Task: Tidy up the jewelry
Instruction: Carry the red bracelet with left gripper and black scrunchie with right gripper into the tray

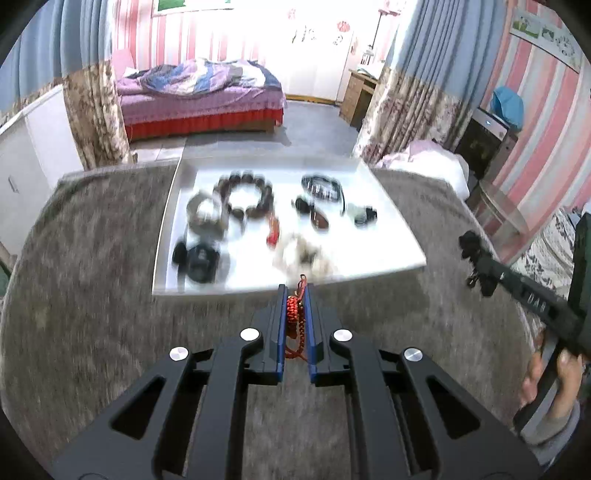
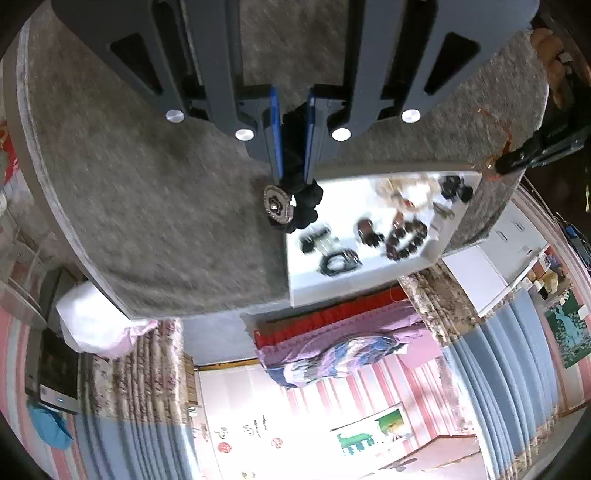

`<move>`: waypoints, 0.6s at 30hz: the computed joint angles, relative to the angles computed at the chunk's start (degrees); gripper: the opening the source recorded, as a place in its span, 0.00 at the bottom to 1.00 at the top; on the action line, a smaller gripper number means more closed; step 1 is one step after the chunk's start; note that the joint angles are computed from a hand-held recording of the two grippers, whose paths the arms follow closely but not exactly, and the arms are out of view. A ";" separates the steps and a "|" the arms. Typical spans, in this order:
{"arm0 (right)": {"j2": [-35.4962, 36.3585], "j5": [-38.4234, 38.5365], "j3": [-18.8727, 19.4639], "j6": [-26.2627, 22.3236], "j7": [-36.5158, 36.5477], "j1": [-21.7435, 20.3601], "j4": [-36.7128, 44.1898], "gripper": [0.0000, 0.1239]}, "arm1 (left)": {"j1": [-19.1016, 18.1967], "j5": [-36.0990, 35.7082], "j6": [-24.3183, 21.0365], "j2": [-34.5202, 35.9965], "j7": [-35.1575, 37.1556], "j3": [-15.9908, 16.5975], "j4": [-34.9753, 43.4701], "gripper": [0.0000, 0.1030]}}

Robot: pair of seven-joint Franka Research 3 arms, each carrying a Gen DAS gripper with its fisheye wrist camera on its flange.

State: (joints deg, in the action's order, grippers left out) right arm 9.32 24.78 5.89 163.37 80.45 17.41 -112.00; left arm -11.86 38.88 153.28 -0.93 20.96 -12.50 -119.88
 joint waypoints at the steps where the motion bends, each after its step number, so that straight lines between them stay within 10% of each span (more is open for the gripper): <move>1: 1.30 -0.93 -0.16 -0.60 0.70 0.33 1.85 0.09 | 0.23 -0.29 -0.08 1.19 1.02 0.26 1.77 0.07; 18: 16.90 -15.73 -3.91 -7.96 11.59 6.29 19.84 0.09 | -0.53 -1.40 -7.43 17.36 8.52 5.50 16.53 0.07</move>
